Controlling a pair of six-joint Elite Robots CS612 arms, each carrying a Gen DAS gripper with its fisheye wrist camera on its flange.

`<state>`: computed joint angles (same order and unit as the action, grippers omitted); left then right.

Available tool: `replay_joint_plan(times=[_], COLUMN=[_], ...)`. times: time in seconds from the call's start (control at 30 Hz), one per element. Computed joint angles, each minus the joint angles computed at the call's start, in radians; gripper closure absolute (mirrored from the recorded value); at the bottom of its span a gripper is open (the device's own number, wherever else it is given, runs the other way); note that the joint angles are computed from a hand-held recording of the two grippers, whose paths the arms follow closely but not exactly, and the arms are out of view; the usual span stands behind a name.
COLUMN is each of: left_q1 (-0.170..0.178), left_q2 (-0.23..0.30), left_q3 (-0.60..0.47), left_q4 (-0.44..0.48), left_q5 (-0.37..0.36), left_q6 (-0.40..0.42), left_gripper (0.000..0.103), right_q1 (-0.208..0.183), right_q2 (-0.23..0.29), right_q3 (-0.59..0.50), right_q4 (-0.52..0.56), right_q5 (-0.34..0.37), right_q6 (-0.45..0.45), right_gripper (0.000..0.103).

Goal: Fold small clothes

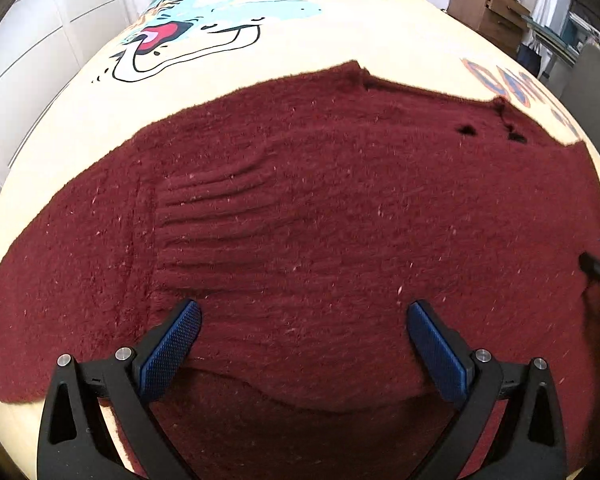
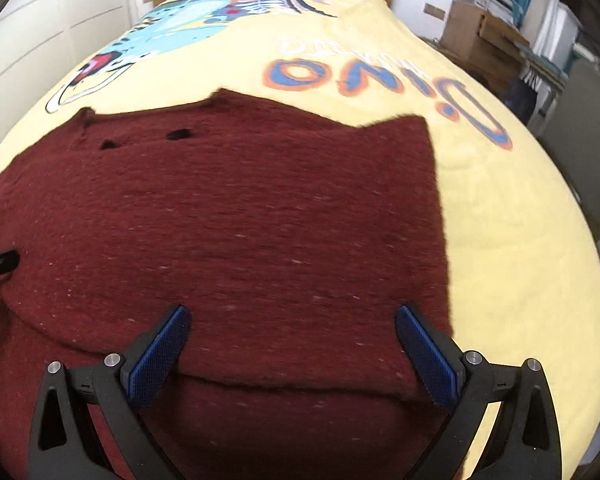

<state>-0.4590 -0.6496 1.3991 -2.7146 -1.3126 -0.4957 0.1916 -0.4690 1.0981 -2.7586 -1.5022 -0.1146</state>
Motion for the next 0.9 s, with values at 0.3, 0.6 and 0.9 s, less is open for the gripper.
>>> replay_joint_plan(times=[0.3, 0.6, 0.9], left_q1=[-0.02, -0.017, 0.015], left_q2=[0.0, 0.007, -0.066], left_q3=[0.017, -0.006, 0.059], left_q4=[-0.018, 0.019, -0.054], left_q5=[0.048, 0.054, -0.029], left_q6=[-0.02, -0.032, -0.092], left_gripper=[0.001, 0.001, 0.001], right_q1=[0.001, 0.003, 0.004], right_q2=[-0.004, -0.015, -0.111], right_q3=[0.041, 0.052, 0.141], right_q4=[-0.079, -0.082, -0.094], right_q5=[0.009, 0.008, 0.028], right_q6=[0.056, 0.087, 0.014], right_gripper=[0.001, 0.001, 0.001])
